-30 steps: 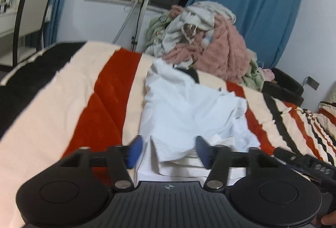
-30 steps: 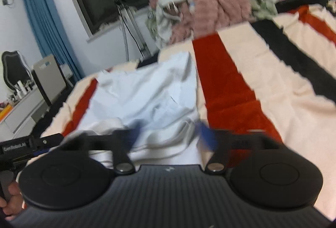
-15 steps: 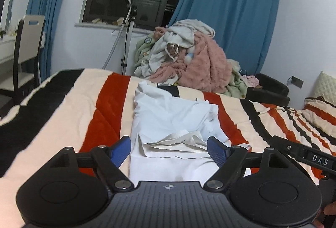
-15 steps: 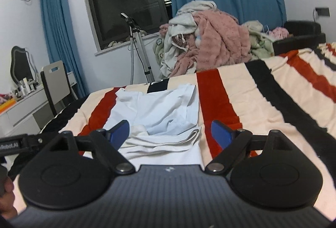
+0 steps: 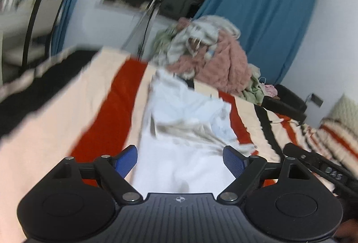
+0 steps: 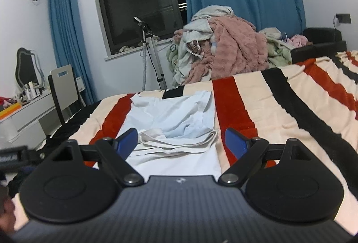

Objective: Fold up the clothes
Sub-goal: 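Grasp the folded shirt edge with both grippers and fold it again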

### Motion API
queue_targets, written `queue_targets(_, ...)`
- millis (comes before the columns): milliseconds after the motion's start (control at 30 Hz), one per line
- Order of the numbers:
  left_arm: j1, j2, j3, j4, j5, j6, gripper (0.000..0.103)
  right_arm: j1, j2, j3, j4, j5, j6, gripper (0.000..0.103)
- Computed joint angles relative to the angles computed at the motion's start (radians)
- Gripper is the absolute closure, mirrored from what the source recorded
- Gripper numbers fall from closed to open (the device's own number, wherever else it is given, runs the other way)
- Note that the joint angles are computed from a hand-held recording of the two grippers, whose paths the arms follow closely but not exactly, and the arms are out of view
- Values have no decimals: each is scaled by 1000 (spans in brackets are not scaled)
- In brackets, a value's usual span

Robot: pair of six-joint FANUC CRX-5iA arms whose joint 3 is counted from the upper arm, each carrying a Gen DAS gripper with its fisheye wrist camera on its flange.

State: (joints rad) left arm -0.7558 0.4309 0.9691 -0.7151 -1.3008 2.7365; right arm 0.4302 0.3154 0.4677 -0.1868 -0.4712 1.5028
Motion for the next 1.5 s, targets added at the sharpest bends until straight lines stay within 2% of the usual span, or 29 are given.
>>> queue_targets(133, 70, -53, -125, 199, 82, 128, 18, 2, 18, 15, 30, -23, -48, 17)
queue_targets(267, 154, -108, -295, 392, 229, 215, 18, 11, 21, 6, 67, -23, -69, 17)
queue_targets(300, 177, -127, -354, 443, 293, 241, 18, 13, 21, 1, 78, -20, -75, 17)
queue_targets(367, 238, -180, -526, 579, 492, 298, 18, 16, 22, -1, 89, -19, -81, 17)
queue_targets(400, 259, -200, -592, 621, 565, 338, 19, 18, 22, -3, 96, -19, -84, 17)
queue_targets(433, 267, -213, -627, 610, 602, 404, 22, 20, 23, -3, 104, -19, -89, 17)
queue_targets(467, 269, -220, -639, 578, 616, 460, 24, 22, 26, -4, 121, -24, -105, 17)
queue_targets(500, 268, -224, -643, 542, 620, 509, 30, 14, 34, 26, 86, -75, -113, 17)
queue_targets(600, 251, -221, -615, 434, 579, 605, 53, -22, 68, 129, -34, -239, -140, 16)
queue_targets(633, 247, -214, -600, 421, 557, 607, 65, -50, 82, 176, -137, -313, -143, 16)
queue_targets(733, 235, -204, -579, 394, 513, 612, 87, -165, 143, 299, -499, -546, -169, 16)
queue_targets(833, 225, -209, -574, 357, 509, 629, 93, -217, 188, 332, -677, -678, -236, 16)
queue_targets(900, 215, -213, -567, 319, 505, 644, 95, -225, 191, 304, -707, -672, -306, 19)
queue_targets(967, 202, -210, -550, 279, 501, 657, 95, -213, 162, 244, -649, -590, -378, 34)
queue_targets(1000, 197, -207, -538, 263, 497, 660, 96, -205, 149, 214, -609, -544, -420, 37)
queue_targets(1067, 188, -205, -524, 229, 504, 666, 96, -189, 123, 159, -535, -456, -495, 58)
queue_targets(1133, 182, -210, -527, 196, 534, 673, 96, -170, 112, 133, -456, -413, -536, 73)
queue_targets(1200, 171, -206, -510, 161, 540, 664, 96, -147, 95, 100, -374, -369, -572, 78)
queue_targets(1267, 155, -204, -496, 127, 537, 661, 96, -130, 79, 73, -319, -326, -581, 89)
queue_targets(1400, 109, -216, -481, 37, 514, 689, 97, -107, 27, 11, -296, -223, -511, 93)
queue_targets(1500, 62, -226, -459, -52, 481, 683, 97, -119, -19, -29, -352, -142, -408, 94)
